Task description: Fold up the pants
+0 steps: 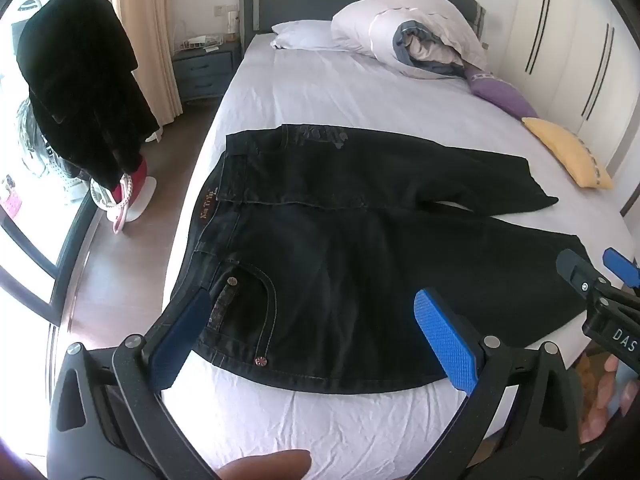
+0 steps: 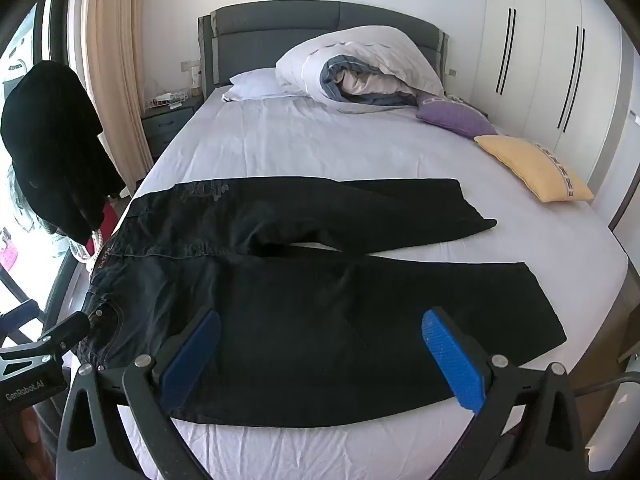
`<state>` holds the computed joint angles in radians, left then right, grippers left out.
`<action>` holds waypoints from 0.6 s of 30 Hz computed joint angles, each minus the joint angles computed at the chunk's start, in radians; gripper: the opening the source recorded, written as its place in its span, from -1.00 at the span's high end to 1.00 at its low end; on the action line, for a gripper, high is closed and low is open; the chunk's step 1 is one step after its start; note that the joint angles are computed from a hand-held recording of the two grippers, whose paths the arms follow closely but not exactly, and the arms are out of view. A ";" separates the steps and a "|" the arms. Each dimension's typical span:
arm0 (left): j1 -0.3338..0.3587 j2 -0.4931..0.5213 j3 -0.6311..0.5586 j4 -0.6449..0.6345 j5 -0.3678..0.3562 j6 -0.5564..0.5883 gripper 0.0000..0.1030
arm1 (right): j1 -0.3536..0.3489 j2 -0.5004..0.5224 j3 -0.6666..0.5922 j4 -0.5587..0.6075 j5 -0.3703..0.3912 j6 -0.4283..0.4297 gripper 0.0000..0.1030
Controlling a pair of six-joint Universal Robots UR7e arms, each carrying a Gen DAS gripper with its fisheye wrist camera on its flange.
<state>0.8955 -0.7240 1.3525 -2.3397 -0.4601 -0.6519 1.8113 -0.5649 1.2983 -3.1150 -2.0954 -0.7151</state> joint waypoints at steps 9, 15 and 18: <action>0.000 -0.002 -0.001 0.015 0.005 -0.010 -1.00 | 0.000 0.001 0.000 0.002 -0.007 -0.002 -1.00; 0.000 -0.002 0.000 0.015 0.004 -0.010 -1.00 | 0.000 0.001 0.000 0.002 -0.008 -0.003 -1.00; 0.003 0.004 0.006 -0.001 0.003 -0.004 -1.00 | 0.000 0.001 0.001 -0.001 -0.008 -0.005 -1.00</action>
